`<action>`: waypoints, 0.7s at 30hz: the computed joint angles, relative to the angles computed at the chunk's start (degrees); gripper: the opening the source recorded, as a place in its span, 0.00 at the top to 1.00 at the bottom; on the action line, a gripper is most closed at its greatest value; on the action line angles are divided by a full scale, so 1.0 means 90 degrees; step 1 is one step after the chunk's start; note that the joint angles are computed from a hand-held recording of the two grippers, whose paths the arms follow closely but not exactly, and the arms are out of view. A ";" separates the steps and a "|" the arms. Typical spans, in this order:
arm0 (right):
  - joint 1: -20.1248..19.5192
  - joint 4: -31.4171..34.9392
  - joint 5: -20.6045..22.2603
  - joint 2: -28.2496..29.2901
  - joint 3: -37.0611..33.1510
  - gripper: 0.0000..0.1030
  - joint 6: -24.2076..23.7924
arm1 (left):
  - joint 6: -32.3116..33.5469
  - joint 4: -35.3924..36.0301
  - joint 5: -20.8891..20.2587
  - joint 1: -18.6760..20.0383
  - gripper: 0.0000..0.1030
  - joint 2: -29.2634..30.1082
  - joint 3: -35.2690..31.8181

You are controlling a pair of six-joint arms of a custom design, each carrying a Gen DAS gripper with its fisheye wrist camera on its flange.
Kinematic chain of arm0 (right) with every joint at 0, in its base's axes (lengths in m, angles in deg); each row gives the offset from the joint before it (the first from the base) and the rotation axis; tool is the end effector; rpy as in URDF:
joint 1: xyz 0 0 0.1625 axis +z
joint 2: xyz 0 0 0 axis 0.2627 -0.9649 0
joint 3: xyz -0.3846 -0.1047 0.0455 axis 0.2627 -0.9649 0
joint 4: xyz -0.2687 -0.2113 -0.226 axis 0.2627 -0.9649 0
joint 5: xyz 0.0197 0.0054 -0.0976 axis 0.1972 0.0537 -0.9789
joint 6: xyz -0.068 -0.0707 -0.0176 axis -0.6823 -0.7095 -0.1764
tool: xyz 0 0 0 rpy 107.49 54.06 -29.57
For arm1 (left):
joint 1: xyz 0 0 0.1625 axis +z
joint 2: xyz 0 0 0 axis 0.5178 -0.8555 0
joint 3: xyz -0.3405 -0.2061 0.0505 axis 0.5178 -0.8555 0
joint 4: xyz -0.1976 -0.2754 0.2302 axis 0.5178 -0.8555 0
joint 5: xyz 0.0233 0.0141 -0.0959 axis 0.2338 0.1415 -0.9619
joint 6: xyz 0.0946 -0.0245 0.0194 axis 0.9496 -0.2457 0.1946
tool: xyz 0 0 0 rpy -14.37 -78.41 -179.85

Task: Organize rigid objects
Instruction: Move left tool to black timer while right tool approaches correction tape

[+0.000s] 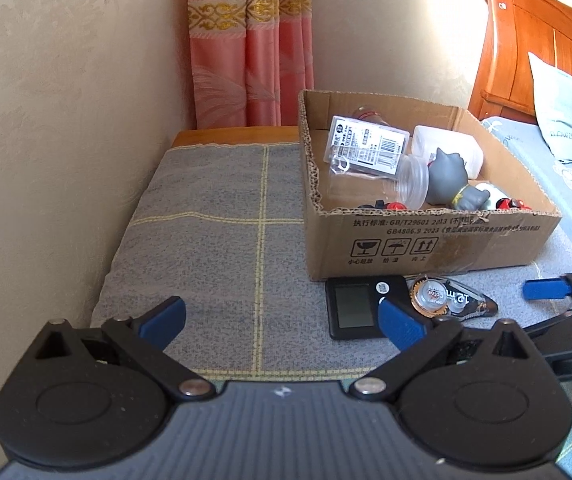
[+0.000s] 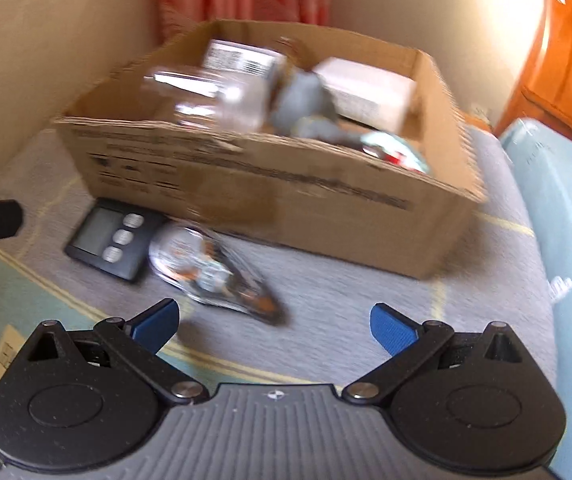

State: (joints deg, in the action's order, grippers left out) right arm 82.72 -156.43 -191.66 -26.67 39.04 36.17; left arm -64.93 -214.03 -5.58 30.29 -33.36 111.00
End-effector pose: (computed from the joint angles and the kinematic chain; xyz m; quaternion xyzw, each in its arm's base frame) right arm 0.1653 -0.7024 0.1061 0.1245 -0.8714 0.2827 0.3810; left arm -0.1723 -0.7275 0.1524 0.2686 0.8732 -0.2800 0.2948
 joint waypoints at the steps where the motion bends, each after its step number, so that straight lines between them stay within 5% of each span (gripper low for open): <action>1: 0.0028 0.0047 -0.0046 0.0098 -0.0114 0.00 -0.0101 | -0.0006 -0.0001 0.0011 0.0007 0.01 -0.0015 0.0010; 4: 0.0068 -0.0076 -0.0145 0.0297 -0.0298 0.00 -0.0299 | -0.0025 0.0028 0.0029 0.0032 0.01 -0.0045 0.0016; 16: -0.0259 -0.0268 -0.0358 -0.0077 -0.0086 0.00 0.0481 | 0.0207 0.0615 -0.0137 0.0036 0.01 0.0236 -0.0329; 21: -0.0334 -0.0373 -0.0204 -0.0153 0.0018 0.00 0.0261 | 0.0138 0.1044 -0.0309 0.0068 0.01 0.0542 -0.0663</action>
